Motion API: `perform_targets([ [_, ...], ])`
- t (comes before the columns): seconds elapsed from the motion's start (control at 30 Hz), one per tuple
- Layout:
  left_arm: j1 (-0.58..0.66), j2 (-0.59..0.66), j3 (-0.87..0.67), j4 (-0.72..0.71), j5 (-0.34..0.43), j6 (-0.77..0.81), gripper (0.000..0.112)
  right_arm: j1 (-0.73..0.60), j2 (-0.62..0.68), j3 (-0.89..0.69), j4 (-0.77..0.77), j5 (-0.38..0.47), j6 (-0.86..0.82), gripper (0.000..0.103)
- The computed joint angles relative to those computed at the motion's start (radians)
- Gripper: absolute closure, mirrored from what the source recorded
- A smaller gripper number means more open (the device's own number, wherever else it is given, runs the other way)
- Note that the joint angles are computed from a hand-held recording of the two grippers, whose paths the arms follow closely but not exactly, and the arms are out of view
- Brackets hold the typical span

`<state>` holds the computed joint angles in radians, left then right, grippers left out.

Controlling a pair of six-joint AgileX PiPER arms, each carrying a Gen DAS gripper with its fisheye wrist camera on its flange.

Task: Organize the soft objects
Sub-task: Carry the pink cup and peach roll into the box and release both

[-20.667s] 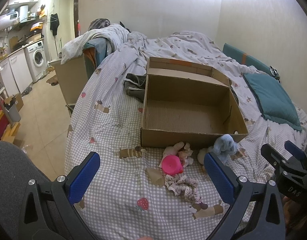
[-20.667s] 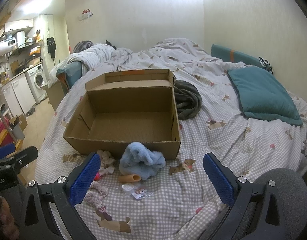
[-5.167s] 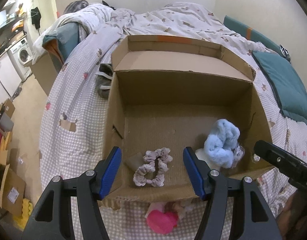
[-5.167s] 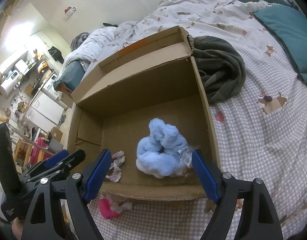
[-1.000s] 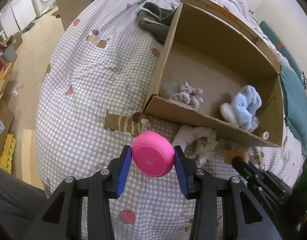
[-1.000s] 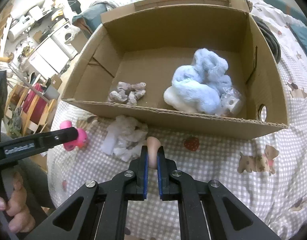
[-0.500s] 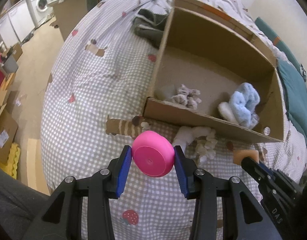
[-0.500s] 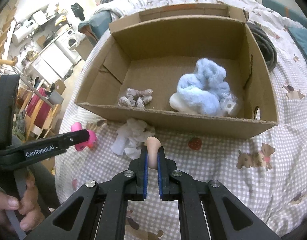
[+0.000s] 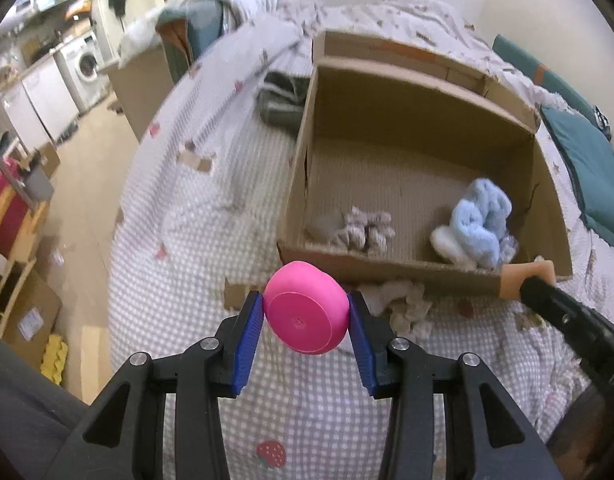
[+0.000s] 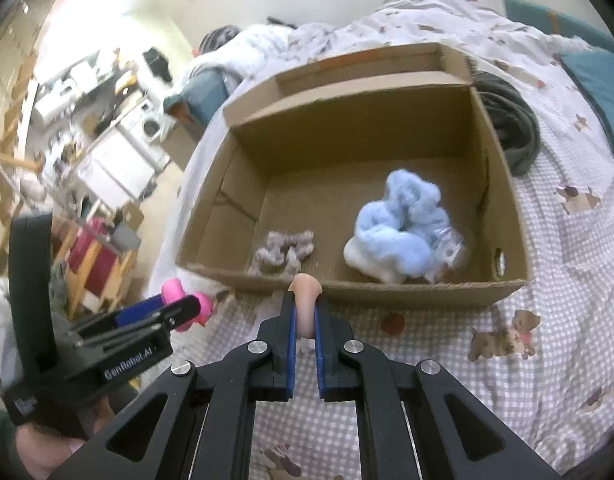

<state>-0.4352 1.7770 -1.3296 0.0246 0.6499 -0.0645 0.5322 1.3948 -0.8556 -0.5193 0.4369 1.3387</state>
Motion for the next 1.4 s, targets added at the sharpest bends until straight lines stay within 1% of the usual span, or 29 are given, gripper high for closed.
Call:
perform_targets([
  [0.13, -0.014, -0.045, 0.034, 0.034, -0.063, -0.022, 0.074, -0.010, -0.039, 0.022, -0.083, -0.013, 0.108, 0.094],
  [0.2, -0.016, -0.058, 0.029, 0.027, -0.074, -0.011, 0.074, -0.006, -0.052, 0.024, -0.121, -0.005, 0.148, 0.094],
  [0.3, -0.006, -0.043, -0.038, -0.025, -0.033, 0.042, 0.074, -0.010, -0.065, 0.022, -0.141, 0.006, 0.164, 0.094],
  [0.33, -0.006, -0.033, -0.064, -0.019, -0.019, 0.036, 0.074, -0.019, -0.067, 0.011, -0.125, 0.015, 0.137, 0.094],
  [0.4, 0.000, -0.002, -0.141, -0.029, 0.024, 0.037, 0.074, -0.055, -0.073, -0.005, -0.073, 0.003, 0.057, 0.094],
  [0.43, 0.002, 0.014, -0.175, -0.029, 0.042, 0.032, 0.074, -0.072, -0.073, -0.022, -0.061, 0.011, 0.029, 0.094],
  [0.5, 0.000, 0.053, -0.258, -0.012, 0.074, 0.012, 0.074, -0.105, -0.082, -0.034, -0.032, -0.001, -0.018, 0.094],
  [0.6, -0.002, 0.103, -0.359, -0.005, 0.125, 0.005, 0.074, -0.168, -0.062, -0.084, 0.054, 0.000, -0.166, 0.094],
  [0.7, -0.013, 0.142, -0.434, 0.003, 0.164, -0.003, 0.074, -0.220, -0.044, -0.095, 0.103, -0.029, -0.247, 0.094],
  [0.77, -0.028, 0.171, -0.477, 0.020, 0.186, -0.011, 0.074, -0.253, -0.020, -0.095, 0.164, -0.050, -0.302, 0.094],
  [0.83, -0.048, 0.204, -0.517, 0.047, 0.205, -0.023, 0.074, -0.272, 0.003, -0.093, 0.194, -0.065, -0.326, 0.094],
  [0.9, -0.068, 0.239, -0.550, 0.068, 0.227, -0.031, 0.074, -0.267, 0.026, -0.095, 0.166, -0.052, -0.297, 0.094],
  [0.93, -0.078, 0.255, -0.564, 0.081, 0.235, -0.039, 0.074, -0.271, 0.039, -0.098, 0.177, -0.047, -0.304, 0.094],
  [0.97, -0.086, 0.270, -0.574, 0.090, 0.239, -0.046, 0.074, -0.282, 0.046, -0.094, 0.214, -0.055, -0.332, 0.094],
  [1.23, -0.140, 0.378, -0.640, 0.152, 0.266, -0.089, 0.073, -0.347, 0.057, -0.065, 0.369, -0.080, -0.444, 0.093],
  [1.4, -0.150, 0.439, -0.700, 0.158, 0.317, -0.110, 0.073, -0.342, 0.065, -0.072, 0.345, -0.073, -0.413, 0.093],
])
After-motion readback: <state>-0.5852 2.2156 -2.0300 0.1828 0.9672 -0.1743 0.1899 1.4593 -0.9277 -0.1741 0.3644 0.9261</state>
